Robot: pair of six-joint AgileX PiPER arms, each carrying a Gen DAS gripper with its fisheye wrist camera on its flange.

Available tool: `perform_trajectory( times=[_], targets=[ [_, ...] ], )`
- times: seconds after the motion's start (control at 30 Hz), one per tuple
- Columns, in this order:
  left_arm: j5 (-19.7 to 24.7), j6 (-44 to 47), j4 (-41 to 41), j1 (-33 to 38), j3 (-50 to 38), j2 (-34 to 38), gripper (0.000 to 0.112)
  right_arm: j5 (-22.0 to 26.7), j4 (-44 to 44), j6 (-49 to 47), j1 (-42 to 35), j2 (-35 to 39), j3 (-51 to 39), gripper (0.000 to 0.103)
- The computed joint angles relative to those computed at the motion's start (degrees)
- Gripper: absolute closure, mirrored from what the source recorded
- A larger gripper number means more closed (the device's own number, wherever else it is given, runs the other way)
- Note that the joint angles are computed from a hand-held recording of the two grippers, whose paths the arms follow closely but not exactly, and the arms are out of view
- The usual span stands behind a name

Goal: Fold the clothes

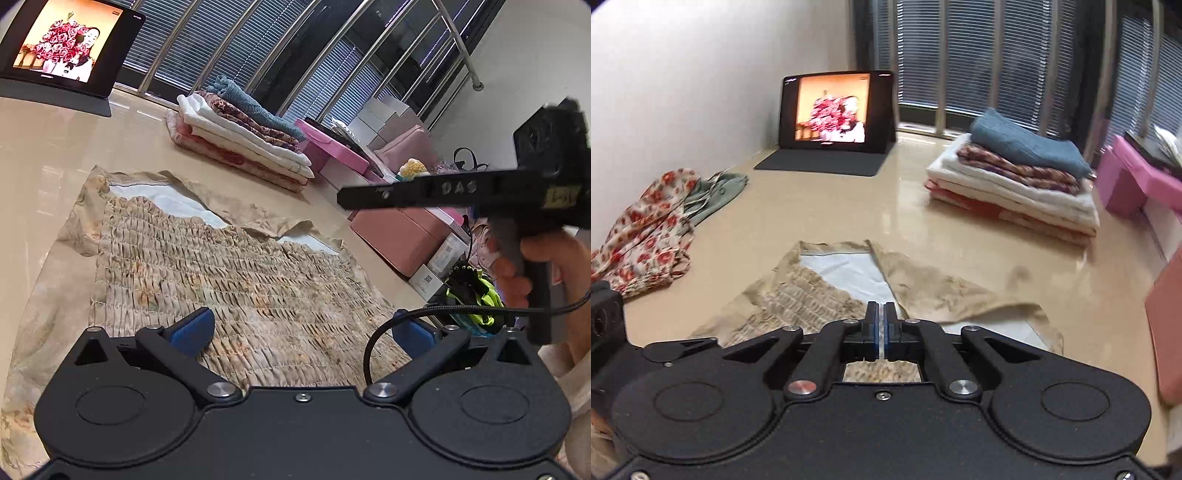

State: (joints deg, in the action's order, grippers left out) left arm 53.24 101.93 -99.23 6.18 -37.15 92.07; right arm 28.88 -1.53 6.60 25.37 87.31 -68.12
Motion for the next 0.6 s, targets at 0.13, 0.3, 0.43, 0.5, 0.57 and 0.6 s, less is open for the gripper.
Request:
perform_trajectory(
  times=[0.13,0.3,0.43,0.5,0.57,0.6],
  targets=[
    [0.0,0.0,-0.1,0.0,0.1,-0.1,0.009,4.9,12.3,-10.3,-5.8,6.6,-6.7,0.057],
    [0.0,0.1,-0.3,-0.1,0.1,0.0,0.009,10.6,0.8,-13.5,-3.2,16.2,-17.1,0.060],
    [0.3,0.1,-0.3,0.0,0.0,0.2,0.009,15.3,-6.0,-14.2,-1.3,22.1,-23.7,0.063],
    [0.4,0.2,-0.4,0.1,0.1,0.2,0.009,15.9,-4.9,-15.6,-1.7,23.4,-25.7,0.067],
    [0.4,0.2,-0.4,0.1,0.1,0.2,0.009,15.7,-3.3,-17.7,-2.2,23.7,-25.8,0.075],
    [0.4,0.2,-0.4,0.1,0.1,0.2,0.009,16.0,-3.2,-18.0,-2.2,24.0,-26.0,0.077]
  ],
)
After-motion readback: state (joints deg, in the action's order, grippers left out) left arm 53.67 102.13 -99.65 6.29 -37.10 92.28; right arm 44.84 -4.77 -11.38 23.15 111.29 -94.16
